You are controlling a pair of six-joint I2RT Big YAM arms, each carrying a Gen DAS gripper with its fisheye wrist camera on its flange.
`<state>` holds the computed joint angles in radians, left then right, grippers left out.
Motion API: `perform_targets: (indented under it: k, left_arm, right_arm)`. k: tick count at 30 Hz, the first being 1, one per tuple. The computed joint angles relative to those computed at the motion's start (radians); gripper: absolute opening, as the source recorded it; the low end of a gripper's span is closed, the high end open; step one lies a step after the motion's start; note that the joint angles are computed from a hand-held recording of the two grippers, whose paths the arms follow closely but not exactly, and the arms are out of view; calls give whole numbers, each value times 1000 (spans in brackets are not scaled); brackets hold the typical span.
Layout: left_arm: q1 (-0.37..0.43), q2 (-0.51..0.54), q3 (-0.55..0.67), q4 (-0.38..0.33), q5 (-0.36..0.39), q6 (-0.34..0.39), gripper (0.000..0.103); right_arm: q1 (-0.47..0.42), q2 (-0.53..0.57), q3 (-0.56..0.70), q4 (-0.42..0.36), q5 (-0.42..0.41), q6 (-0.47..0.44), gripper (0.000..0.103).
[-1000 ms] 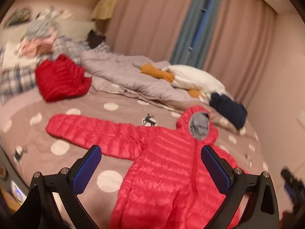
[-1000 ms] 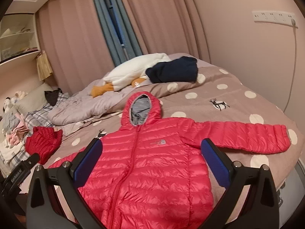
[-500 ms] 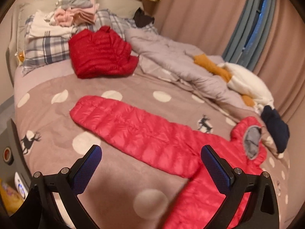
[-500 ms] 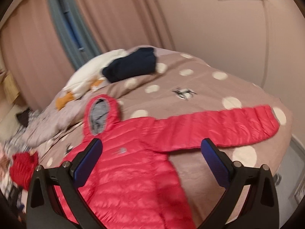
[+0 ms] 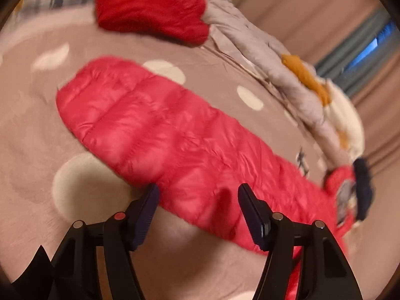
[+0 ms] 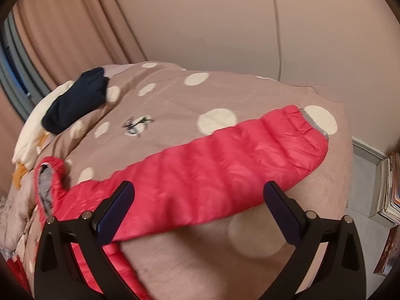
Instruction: Fold large clothes
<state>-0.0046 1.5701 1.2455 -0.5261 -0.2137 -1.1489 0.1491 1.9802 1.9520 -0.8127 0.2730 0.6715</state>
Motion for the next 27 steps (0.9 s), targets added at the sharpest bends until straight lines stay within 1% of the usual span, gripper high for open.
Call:
perform_targets:
  k: [2, 4, 5, 6, 7, 9, 10, 11, 12, 13, 14, 15, 16, 18, 20, 21, 22, 23, 24, 25, 26, 27]
  left_arm:
    - [25, -33, -67, 111, 52, -68, 66]
    - [36, -53, -107, 190, 75, -94, 66]
    - [39, -53, -112, 201, 80, -99, 66]
    - [42, -52, -116, 206, 88, -119, 66]
    - [45, -56, -128, 218, 97, -147, 66]
    - [44, -77, -163, 257, 88, -202, 66]
    - [41, -99, -180, 251, 78, -240, 66]
    - [38, -116, -188, 234, 59, -254, 66]
    - [33, -132, -191, 199, 23, -262, 66]
    - [21, -149, -185, 115, -66, -281, 66]
    - [10, -159, -184, 72, -125, -291, 66]
    - [8, -168, -193, 59, -150, -288, 66]
    - [25, -175, -214, 97, -100, -263, 66]
    - [51, -182, -257, 215, -9, -231, 66]
    - [67, -179, -277, 306, 44, -208, 66]
    - [84, -173, -300, 405, 132, -203, 66]
    - [103, -152, -314, 505, 227, -220, 66]
    - [117, -134, -325, 575, 296, -243, 67]
    - [126, -115, -327, 626, 344, -266, 67]
    - [129, -98, -330, 678, 370, -275, 67]
    - [128, -97, -332, 687, 363, -264, 67]
    - [123, -97, -329, 676, 344, -254, 67]
  right_arm:
    - [-14, 11, -1, -3, -15, 18, 103]
    - [-28, 13, -14, 12, -51, 38, 103]
    - [-32, 12, -21, 18, -60, 51, 103]
    - [-36, 10, -30, 29, -56, 60, 103]
    - [-36, 3, -45, 36, -49, 67, 103]
    - [-41, -4, -58, 34, -45, 97, 103]
    - [-46, -9, -71, 48, -58, 114, 103]
    - [-52, -15, -86, 69, -76, 130, 103]
    - [-58, -15, -90, 74, -89, 145, 103]
    - [-61, -12, -87, 67, -94, 153, 103]
    - [-63, -8, -81, 52, -95, 161, 103]
    - [-64, -8, -82, 48, -92, 164, 103]
    - [-64, -7, -82, 44, -88, 167, 103]
    - [-64, -8, -84, 45, -92, 175, 103]
    - [-65, -6, -83, 46, -109, 187, 103]
    - [-66, -3, -83, 47, -121, 192, 103]
    - [-67, -2, -84, 46, -134, 199, 103]
    - [-69, 0, -85, 48, -144, 207, 103]
    - [-71, -2, -93, 53, -153, 223, 103]
    - [-72, -2, -98, 55, -158, 237, 103]
    - [-74, -3, -107, 63, -166, 255, 103]
    - [-74, -6, -116, 72, -168, 262, 103]
